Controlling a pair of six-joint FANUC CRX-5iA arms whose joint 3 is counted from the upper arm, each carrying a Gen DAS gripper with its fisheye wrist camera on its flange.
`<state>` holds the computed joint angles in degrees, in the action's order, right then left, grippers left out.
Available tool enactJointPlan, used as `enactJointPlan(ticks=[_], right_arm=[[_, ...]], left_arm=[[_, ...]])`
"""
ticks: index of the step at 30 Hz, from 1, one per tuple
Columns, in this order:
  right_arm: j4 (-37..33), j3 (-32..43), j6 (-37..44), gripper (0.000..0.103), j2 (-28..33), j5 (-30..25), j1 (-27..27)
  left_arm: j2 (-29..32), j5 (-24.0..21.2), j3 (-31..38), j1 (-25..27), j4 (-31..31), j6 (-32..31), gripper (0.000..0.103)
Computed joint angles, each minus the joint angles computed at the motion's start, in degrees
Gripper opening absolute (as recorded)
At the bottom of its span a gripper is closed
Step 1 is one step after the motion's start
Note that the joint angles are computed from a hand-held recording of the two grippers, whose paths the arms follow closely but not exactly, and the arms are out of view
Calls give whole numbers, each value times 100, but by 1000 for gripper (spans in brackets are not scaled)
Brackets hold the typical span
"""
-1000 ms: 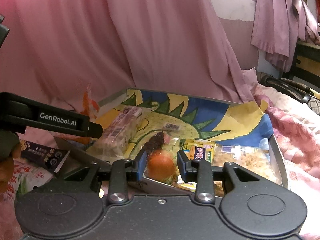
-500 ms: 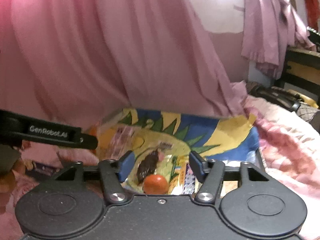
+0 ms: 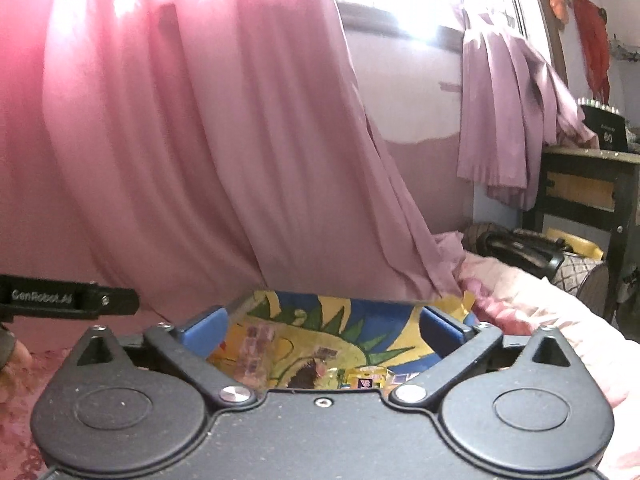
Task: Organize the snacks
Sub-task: 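Withdraw both open tools from the tray toward the remaining snacks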
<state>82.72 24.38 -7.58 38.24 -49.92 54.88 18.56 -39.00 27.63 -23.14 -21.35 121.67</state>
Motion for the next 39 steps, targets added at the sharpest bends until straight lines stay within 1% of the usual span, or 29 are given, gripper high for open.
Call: enactJointPlan(ticks=[2, 4, 6, 9, 13, 18, 21, 25, 27, 30, 35, 39], right_arm=[[82, -125, -92, 102, -109, 1, 55], [139, -259, -155, 102, -217, -2, 124], [142, -338, -149, 102, -283, -37, 205], [111, -444, -91, 102, -374, -98, 348], [-22, -519, 0, 102, -458, -147, 538], [-438, -545, 274, 102, -514, -147, 771], [-810, -503, 453, 102, -510, -153, 885], [-1199, -380, 714, 102, -437, -163, 956], [-1359, -297, 836, 102, -384, -186, 968], [-1600, -209, 1013, 102, -329, -181, 976], [-2063, 25, 1419, 102, -184, -219, 981], [-2472, 277, 1727, 102, -34, -282, 967]], left_arm=[[-210, -67, -180, 5, -46, -1, 103], [-429, -138, -375, -28, -226, 83, 103], [-629, -304, -538, -90, -460, 138, 103], [-811, -674, -627, -229, -807, 238, 103], [-958, -1152, -675, -328, -872, 56, 103], [-1060, -1634, -719, -436, -961, -341, 103], [-1007, -1863, -672, -341, -726, -544, 103], [-827, -2069, -580, -83, -145, -834, 103], [-706, -2218, -501, -9, 29, -970, 103], [-549, -2436, -371, 27, 116, -1108, 103], [-420, -2503, -289, 59, 238, -1397, 103], [-268, -2580, -148, 27, 194, -1676, 103]])
